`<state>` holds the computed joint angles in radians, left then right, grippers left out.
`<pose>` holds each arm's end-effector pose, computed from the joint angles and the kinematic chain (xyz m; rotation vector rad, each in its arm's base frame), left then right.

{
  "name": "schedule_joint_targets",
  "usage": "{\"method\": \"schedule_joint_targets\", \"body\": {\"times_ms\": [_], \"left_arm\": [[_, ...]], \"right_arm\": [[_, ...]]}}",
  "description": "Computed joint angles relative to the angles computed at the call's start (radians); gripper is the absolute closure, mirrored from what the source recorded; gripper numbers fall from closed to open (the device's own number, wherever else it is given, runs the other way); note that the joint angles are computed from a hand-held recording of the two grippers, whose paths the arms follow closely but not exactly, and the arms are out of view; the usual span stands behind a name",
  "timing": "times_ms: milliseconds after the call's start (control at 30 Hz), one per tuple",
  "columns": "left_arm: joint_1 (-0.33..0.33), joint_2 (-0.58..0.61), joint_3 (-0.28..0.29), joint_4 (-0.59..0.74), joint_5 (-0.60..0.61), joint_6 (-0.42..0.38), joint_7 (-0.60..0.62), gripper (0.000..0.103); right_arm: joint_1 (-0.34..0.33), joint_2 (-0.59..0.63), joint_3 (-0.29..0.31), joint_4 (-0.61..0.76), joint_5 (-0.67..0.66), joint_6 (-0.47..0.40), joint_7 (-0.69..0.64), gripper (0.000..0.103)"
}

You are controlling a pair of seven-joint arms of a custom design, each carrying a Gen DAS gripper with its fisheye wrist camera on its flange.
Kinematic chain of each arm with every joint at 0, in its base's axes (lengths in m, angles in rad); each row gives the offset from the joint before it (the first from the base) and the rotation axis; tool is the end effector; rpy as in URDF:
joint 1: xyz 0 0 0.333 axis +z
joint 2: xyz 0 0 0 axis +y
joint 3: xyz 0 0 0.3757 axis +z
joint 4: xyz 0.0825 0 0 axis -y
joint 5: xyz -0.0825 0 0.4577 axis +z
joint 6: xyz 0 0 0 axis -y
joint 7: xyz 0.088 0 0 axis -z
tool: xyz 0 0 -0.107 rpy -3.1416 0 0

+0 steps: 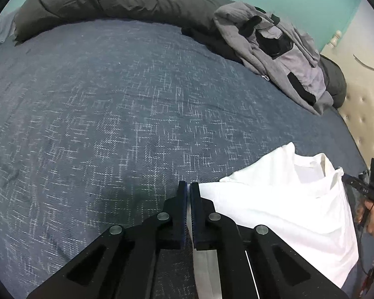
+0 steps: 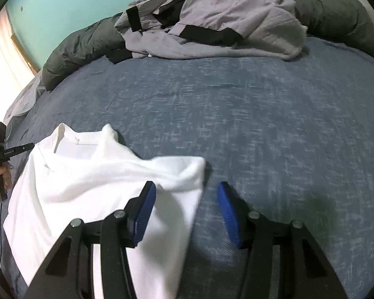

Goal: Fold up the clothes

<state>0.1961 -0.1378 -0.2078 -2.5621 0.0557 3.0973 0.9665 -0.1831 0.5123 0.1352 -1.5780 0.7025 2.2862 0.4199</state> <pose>0.5287 -0.0116 0.3952 -2.3250 1.3327 -0.7961 0.8030 -0.0409 0.3853 -2.2291 1.0968 -0.0805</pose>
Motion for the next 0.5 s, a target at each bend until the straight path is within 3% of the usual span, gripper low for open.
{"method": "schedule_joint_targets", "body": {"times_ms": [100, 167, 333, 400, 500], "left_arm": [[0.026, -0.02, -0.022, -0.006, 0.035, -0.003, -0.028, 0.101], [-0.016, -0.028, 0.015, -0.016, -0.016, 0.022, 0.01, 0.101], [0.04, -0.072, -0.031, -0.043, -0.052, 0.054, 0.017, 0.101], [0.017, -0.083, -0.008, -0.05, -0.093, 0.058, 0.048, 0.101], [0.033, -0.09, -0.024, -0.053, -0.121, 0.062, 0.066, 0.101]], "right_arm": [[0.008, -0.022, 0.009, -0.032, 0.007, 0.041, -0.037, 0.096], [0.004, -0.037, 0.017, -0.048, 0.033, 0.065, -0.061, 0.098], [-0.022, -0.072, 0.031, -0.068, 0.173, 0.12, -0.135, 0.099], [-0.017, -0.071, 0.019, -0.054, 0.191, 0.129, -0.127, 0.1], [-0.005, -0.062, 0.002, -0.033, 0.179, 0.128, -0.095, 0.1]]}}
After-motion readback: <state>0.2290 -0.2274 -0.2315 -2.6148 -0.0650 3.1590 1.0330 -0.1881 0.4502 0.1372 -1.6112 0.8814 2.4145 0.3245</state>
